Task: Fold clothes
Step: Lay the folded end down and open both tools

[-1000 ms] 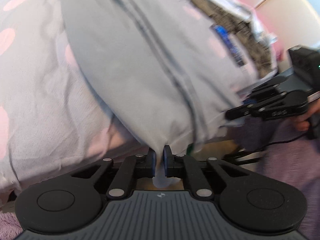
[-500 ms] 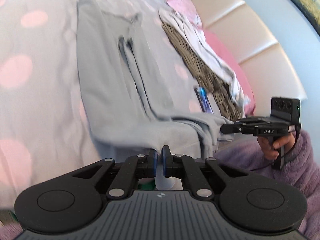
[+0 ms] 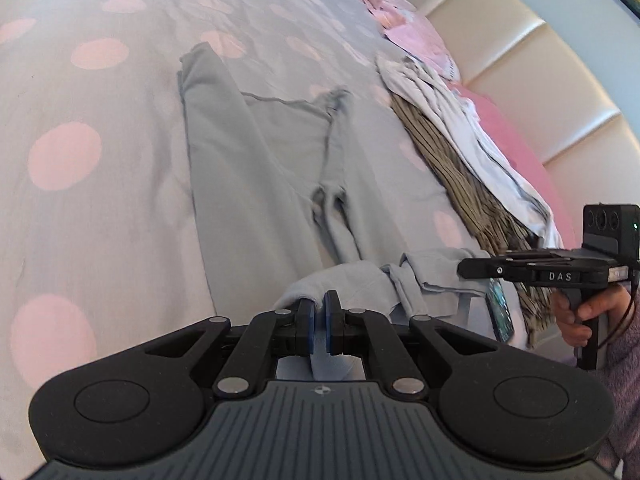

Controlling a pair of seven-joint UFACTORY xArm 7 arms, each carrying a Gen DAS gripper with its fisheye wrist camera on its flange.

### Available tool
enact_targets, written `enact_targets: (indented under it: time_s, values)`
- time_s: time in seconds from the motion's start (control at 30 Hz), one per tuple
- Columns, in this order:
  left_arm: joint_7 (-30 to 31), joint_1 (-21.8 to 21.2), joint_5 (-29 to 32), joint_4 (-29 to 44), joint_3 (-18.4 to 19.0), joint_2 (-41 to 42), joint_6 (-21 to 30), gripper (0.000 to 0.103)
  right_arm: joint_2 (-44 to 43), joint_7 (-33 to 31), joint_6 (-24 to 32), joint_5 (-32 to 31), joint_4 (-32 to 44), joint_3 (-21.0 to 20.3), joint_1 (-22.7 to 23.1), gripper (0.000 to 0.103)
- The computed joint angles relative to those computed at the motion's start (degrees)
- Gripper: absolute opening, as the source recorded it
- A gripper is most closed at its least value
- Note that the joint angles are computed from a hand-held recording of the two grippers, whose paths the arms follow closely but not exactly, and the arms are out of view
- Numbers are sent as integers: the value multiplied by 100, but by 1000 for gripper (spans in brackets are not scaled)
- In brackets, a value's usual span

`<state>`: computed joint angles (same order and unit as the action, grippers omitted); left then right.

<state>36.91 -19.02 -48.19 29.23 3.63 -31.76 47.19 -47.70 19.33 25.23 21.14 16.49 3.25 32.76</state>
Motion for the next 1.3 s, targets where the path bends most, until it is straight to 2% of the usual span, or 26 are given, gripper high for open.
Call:
enact_targets:
  time_s: [0.1, 0.2, 0.33, 0.37, 0.4, 0.43, 0.5, 0.53, 0.57, 0.6, 0.67, 0.73, 0.83, 0.87, 0.97, 1.0, 1.03, 1.07, 1.17, 1.3]
  values:
    - [122, -29, -58, 152, -68, 449, -274, 2, 573, -188, -420, 120, 88, -209, 85, 9]
    - [74, -2, -53, 209, -212, 879, -557, 2, 1006, -258, -574, 166, 135, -234, 73, 9]
    - [87, 7, -288, 205, -252, 1054, -708, 3, 1052, -252, -673, 323, 68, -285, 71, 12]
    - [32, 27, -256, 200, -284, 1027, -710, 4, 990, -193, -666, 305, 44, -217, 24, 16]
    - [-20, 37, -245, 185, -297, 982, -697, 8, 908, -105, -646, 255, 21, -115, -42, 20]
    - [-73, 42, -240, 168, -303, 932, -679, 11, 806, 44, -629, 178, -9, 41, -130, 36]
    - [-219, 32, -235, 71, -338, 728, -708, 26, 521, 617, -564, -143, -86, 626, -434, 45]
    - [-300, 17, -227, 19, -350, 618, -730, 32, 370, 927, -508, -330, -112, 909, -569, 45]
    - [-452, 17, -112, -115, -485, 416, -939, 51, 216, 1217, -371, -579, -108, 1255, -716, 46]
    - [-654, 9, 67, -271, -646, 189, -1198, 64, 63, 1480, -185, -846, -77, 1608, -844, 47]
    - [-1016, -24, 435, -548, -914, -233, -1585, 64, -186, 1888, 245, -1358, 43, 2225, -994, 47]
    - [-1356, -75, 706, -821, -1129, -632, -1895, 64, -322, 2063, 541, -1819, 121, 2654, -982, 47]
    - [-1971, -24, 1211, -1242, -1631, -1277, -2343, 64, -395, 2160, 786, -2309, 144, 2891, -887, 47]
    - [-2078, -55, 1360, -1359, -1753, -1474, -2408, 64, -429, 2234, 823, -2371, 118, 2876, -817, 46]
    - [-2166, -390, 1647, -1527, -1752, -1855, -2200, 59, -506, 2424, 856, -2450, 48, 2670, -554, 41]
    - [-2191, -533, 1702, -1544, -1692, -1923, -2071, 54, -511, 2456, 883, -2513, 54, 2625, -479, 36]
    - [-2217, -678, 1754, -1559, -1634, -1984, -1947, 51, -514, 2482, 926, -2605, 78, 2619, -411, 25]
    - [-2242, -825, 1804, -1572, -1575, -2040, -1827, 45, -498, 2508, 948, -2695, 98, 2609, -348, 19]
    - [-2248, -1184, 1968, -1632, -1429, -1931, -1808, 35, -389, 2641, 858, -2917, 116, 2569, -241, 18]
    - [-2456, -1356, 2229, -1610, -1257, -1442, -1870, 34, 164, 2693, 619, -2931, 131, 2327, -148, 18]
